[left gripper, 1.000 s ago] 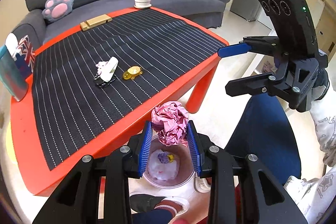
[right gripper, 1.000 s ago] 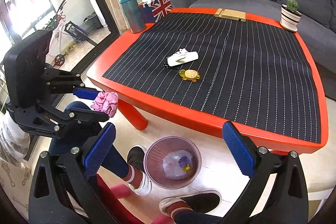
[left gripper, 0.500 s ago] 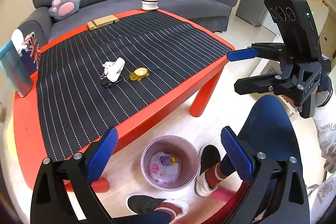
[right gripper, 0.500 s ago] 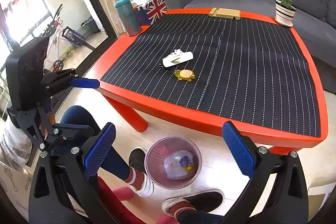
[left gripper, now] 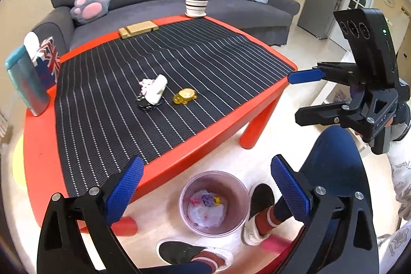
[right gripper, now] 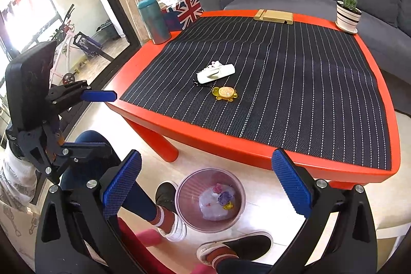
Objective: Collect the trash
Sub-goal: 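Move the right gripper to the orange turtle-shaped item and grasp it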
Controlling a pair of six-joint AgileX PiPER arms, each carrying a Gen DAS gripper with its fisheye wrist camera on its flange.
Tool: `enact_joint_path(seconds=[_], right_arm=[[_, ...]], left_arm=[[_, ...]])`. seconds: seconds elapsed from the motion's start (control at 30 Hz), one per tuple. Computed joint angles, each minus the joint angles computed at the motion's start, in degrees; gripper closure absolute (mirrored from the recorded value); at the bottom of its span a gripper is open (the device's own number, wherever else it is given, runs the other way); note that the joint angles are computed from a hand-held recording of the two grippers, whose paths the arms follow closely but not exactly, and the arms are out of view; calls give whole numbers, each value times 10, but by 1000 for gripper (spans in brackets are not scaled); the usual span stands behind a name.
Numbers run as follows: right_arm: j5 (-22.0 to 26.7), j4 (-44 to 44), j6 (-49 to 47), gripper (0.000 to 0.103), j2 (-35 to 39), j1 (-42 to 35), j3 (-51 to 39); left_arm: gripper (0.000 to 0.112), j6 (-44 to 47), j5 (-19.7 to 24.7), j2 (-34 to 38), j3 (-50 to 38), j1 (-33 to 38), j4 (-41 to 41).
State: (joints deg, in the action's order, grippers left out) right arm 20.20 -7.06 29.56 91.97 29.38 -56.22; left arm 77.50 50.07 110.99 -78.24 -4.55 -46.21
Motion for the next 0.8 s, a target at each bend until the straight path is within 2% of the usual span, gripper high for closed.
enact_joint_path(seconds=[0.07, 0.3, 0.6, 0.8], right_arm=[[8, -12, 9, 4, 4, -1, -8], [25, -11, -6, 4, 26, -10, -46], [87, 10, -73, 4, 101, -33, -162], [145, 28, -122, 4, 173, -49, -259]], left_arm=[[17, -2, -11, 1, -2, 0, -2], [17, -21, 13, 28, -47, 6, 10], [17, -51, -5, 51, -82, 15, 24], [17, -74, 8, 74, -119, 29, 29]])
